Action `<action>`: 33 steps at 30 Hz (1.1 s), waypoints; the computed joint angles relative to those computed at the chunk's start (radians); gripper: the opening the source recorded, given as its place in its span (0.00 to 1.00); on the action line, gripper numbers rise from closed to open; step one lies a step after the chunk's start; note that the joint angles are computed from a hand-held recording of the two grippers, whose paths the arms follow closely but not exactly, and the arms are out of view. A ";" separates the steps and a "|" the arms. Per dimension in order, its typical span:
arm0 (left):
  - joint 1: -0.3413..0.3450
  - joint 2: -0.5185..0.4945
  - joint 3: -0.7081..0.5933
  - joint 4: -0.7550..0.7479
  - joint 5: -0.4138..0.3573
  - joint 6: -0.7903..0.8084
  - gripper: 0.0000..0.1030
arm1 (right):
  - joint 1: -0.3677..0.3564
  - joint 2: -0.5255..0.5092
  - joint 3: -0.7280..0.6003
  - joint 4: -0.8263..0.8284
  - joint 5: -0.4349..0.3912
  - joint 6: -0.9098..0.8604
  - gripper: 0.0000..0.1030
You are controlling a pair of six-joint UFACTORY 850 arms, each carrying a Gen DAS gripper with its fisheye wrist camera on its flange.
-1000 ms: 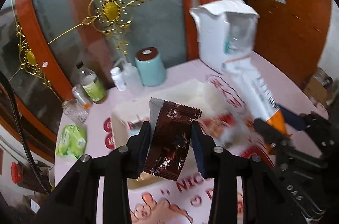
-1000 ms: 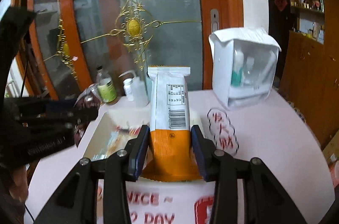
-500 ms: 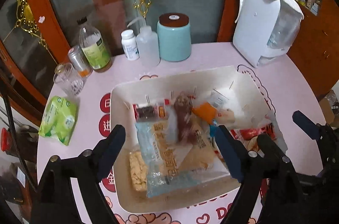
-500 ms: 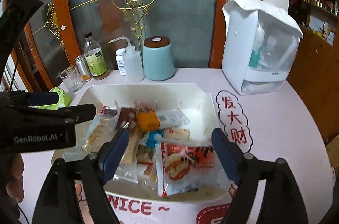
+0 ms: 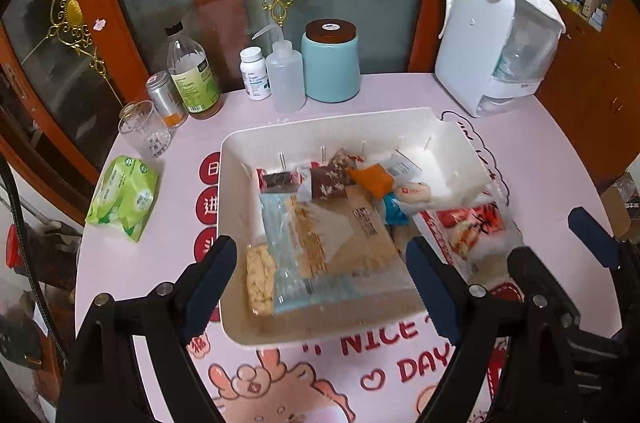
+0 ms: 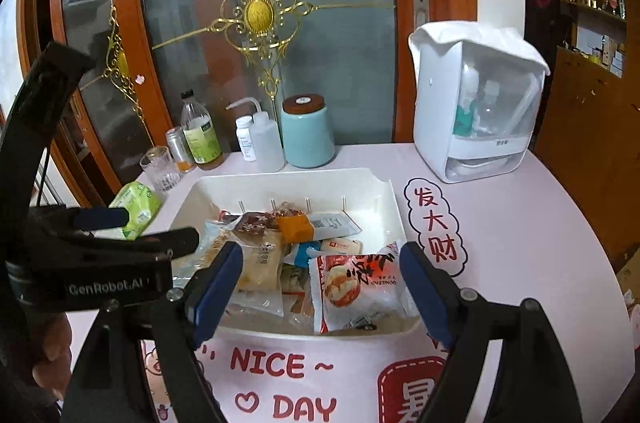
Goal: Organize snacks
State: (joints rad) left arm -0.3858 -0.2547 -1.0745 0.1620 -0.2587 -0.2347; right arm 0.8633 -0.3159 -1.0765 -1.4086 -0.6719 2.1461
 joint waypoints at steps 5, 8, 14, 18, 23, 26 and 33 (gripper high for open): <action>-0.018 0.087 0.077 0.028 0.005 -0.041 0.83 | 0.037 0.047 0.031 0.029 -0.042 -0.002 0.79; -0.035 0.150 0.132 0.121 0.006 -0.160 0.83 | 0.068 0.071 0.050 0.058 -0.076 -0.009 0.79; -0.085 0.295 0.252 0.354 -0.024 -0.446 0.83 | 0.146 0.128 0.098 0.099 -0.152 0.004 0.79; -0.130 0.400 0.331 0.502 -0.057 -0.617 0.83 | 0.210 0.163 0.129 0.131 -0.203 0.023 0.79; -0.190 0.537 0.431 0.617 -0.117 -0.783 0.88 | 0.287 0.196 0.165 0.161 -0.243 0.053 0.79; -0.222 0.608 0.480 0.630 -0.159 -0.822 0.89 | 0.317 0.207 0.179 0.183 -0.245 0.053 0.79; -0.307 0.726 0.549 0.667 -0.248 -0.923 0.89 | 0.390 0.233 0.204 0.259 -0.270 0.094 0.79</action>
State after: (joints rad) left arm -0.6933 0.4709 -0.5253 0.8289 -0.5070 -1.1582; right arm 1.2537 -0.0824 -0.8723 -1.1498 -0.9414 2.2401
